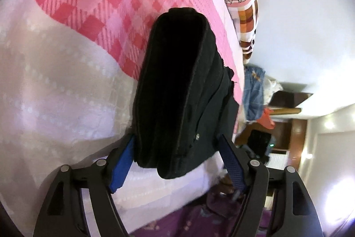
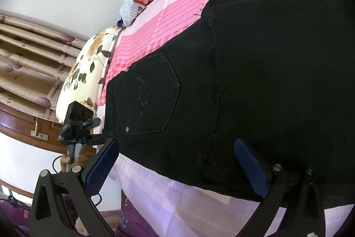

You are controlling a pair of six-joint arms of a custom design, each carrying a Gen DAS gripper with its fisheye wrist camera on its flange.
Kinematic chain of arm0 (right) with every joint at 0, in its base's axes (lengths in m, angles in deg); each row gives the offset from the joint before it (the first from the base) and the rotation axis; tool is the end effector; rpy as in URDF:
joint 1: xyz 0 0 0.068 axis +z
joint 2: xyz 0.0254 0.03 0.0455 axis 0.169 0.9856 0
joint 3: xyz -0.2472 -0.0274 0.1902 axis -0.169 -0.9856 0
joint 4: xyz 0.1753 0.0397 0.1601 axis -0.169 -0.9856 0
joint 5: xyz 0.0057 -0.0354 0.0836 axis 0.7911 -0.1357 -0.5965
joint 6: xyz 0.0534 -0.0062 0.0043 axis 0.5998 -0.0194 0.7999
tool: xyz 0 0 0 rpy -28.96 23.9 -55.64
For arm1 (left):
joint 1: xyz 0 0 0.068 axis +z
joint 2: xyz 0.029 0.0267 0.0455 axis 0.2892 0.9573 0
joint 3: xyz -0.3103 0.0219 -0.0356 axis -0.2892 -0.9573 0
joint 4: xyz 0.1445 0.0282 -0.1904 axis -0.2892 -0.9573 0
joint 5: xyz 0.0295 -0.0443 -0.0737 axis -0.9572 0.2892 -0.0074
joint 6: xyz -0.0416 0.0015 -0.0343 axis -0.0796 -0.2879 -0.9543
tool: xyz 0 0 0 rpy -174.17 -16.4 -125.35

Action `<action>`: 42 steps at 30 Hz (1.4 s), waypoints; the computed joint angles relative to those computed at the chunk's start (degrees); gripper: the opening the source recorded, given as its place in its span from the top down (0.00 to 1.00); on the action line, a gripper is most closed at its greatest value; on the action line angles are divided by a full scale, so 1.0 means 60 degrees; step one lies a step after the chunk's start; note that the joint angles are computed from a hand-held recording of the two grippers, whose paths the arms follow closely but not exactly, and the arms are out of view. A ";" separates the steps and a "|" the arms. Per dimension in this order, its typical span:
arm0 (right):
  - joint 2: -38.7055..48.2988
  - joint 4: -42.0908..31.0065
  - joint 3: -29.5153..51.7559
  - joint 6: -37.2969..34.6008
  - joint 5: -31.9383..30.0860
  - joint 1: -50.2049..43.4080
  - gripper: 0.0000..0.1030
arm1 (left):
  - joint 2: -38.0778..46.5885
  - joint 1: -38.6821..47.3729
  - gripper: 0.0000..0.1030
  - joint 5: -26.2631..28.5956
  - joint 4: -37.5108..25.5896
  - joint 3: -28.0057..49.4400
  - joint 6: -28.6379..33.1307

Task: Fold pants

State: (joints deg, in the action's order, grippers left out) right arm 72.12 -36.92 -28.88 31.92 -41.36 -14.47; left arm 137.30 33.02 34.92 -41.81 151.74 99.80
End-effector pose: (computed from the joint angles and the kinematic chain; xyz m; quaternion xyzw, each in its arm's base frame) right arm 0.2499 -0.0843 0.1075 0.1007 0.9138 0.3617 0.1546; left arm 0.3429 0.0705 0.1081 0.0168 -0.8788 0.4756 0.0349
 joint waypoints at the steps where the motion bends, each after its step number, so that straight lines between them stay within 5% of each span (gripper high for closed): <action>1: 0.0001 -0.0003 0.0012 0.0011 0.0002 0.0011 0.00 | -0.0384 -0.0102 0.41 -0.0286 0.0700 -0.0401 -0.0202; 2: 0.0011 -0.0001 0.0029 0.0021 -0.0001 0.0021 0.00 | -0.0659 -0.0178 0.59 -0.0605 0.1246 -0.0668 -0.0421; 3: 0.0009 0.0008 0.0019 0.0028 -0.0007 0.0014 0.00 | -0.0799 -0.0198 0.64 -0.0821 0.1629 -0.0843 -0.0600; 11: 0.0102 0.0096 0.0035 0.0139 -0.0175 -0.0041 0.00 | -0.2310 -0.0653 0.76 -0.1274 0.3609 -0.2296 -0.0702; 18: -0.0080 0.0283 0.0046 0.0245 -0.1361 -0.1110 0.00 | -0.3346 -0.0587 0.78 -0.0433 0.4373 -0.3083 -0.1512; 27: 0.0386 -0.0579 0.0694 -0.0128 -0.2394 -0.2368 0.00 | -0.4821 -0.1711 0.78 0.0804 0.5529 -0.3405 -0.3786; 33: 0.0820 -0.2456 0.1779 -0.1452 -0.3269 -0.3834 0.00 | -0.5496 -0.3846 0.78 0.0765 0.7127 -0.3248 -0.6009; 36: 0.1525 -0.4538 0.2886 -0.2905 -0.3799 -0.4670 0.00 | -0.5412 -0.4991 0.78 0.0692 0.8133 -0.3184 -0.7071; 38: 0.2252 -0.6306 0.3825 -0.4161 -0.4061 -0.5162 0.00 | -0.5027 -0.5941 0.98 0.0967 0.9101 -0.3046 -0.8051; 39: 0.2712 -0.7476 0.4405 -0.5024 -0.4129 -0.5394 0.00 | -0.4927 -0.6383 0.98 0.0952 0.9381 -0.2922 -0.8357; 42: 0.3617 -0.9157 0.5558 -0.6075 -0.4139 -0.5850 0.00 | -0.4562 -0.8085 0.98 -0.0315 0.9493 -0.2115 -0.8311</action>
